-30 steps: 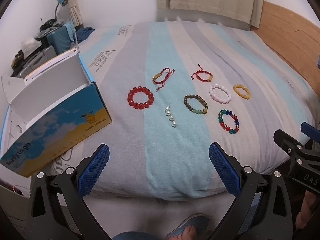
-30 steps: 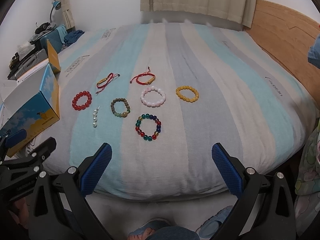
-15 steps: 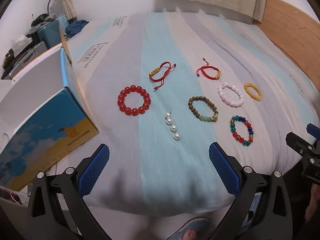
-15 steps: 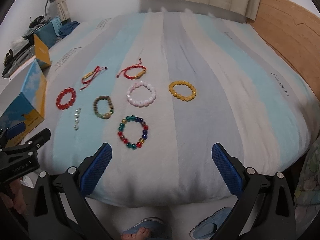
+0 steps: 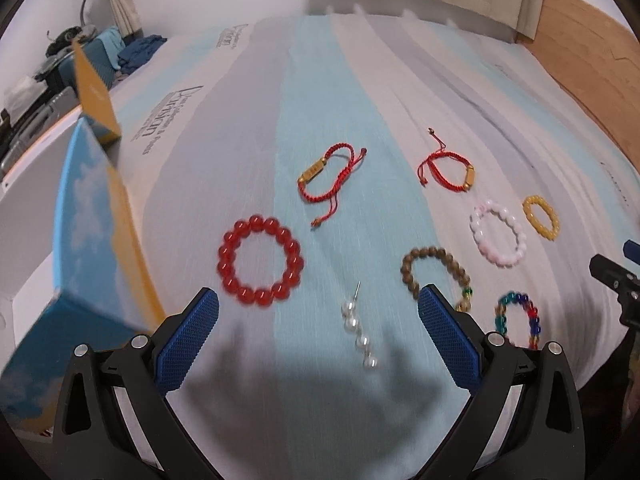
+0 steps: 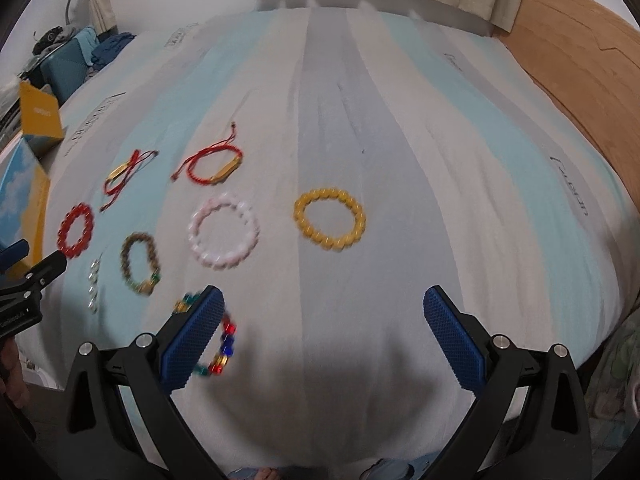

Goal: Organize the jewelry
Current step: 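Grasp the red bead bracelet with the left tool while the right tool grasps the yellow bead bracelet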

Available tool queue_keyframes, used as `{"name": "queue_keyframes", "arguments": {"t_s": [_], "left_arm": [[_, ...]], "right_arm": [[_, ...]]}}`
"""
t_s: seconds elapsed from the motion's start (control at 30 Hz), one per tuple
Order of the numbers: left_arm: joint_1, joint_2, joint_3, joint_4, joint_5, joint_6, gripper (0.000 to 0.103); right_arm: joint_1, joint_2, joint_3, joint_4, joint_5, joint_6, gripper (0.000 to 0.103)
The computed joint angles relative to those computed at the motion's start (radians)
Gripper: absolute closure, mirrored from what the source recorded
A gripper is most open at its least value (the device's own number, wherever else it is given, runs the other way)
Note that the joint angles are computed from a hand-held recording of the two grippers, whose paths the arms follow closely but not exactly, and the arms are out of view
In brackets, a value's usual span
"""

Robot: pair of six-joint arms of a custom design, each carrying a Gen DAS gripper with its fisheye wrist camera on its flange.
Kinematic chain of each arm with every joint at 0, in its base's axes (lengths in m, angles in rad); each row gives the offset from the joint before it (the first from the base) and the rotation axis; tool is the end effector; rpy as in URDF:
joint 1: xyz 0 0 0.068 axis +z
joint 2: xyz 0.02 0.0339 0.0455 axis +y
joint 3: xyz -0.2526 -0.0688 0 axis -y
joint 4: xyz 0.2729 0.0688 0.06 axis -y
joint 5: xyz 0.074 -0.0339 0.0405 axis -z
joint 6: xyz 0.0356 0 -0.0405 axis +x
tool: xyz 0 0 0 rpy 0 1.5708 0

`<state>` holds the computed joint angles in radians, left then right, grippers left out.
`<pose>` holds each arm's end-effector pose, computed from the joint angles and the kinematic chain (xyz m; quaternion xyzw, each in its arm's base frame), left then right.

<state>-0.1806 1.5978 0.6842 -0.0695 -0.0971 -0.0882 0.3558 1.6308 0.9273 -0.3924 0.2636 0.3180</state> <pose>0.2974 -0.0508 0.0955 0.0301 0.9556 0.0073 0.2929 0.3141 0.1068 0.1385 0.0127 0.9639 -0.0435 0.2623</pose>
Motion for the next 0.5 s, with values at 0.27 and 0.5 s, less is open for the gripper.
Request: {"name": "queue_keyframes", "arguments": {"t_s": [0.27,0.5], "left_arm": [[0.005,0.162,0.131,-0.012,-0.001,0.021,0.006],[0.055,0.282,0.214,-0.021,0.015,0.05,0.006]], "right_arm": [[-0.074,0.211,0.223,-0.053,-0.062,-0.049,0.013],[-0.132,0.4,0.413,-0.142,-0.102,-0.065,0.022]]}}
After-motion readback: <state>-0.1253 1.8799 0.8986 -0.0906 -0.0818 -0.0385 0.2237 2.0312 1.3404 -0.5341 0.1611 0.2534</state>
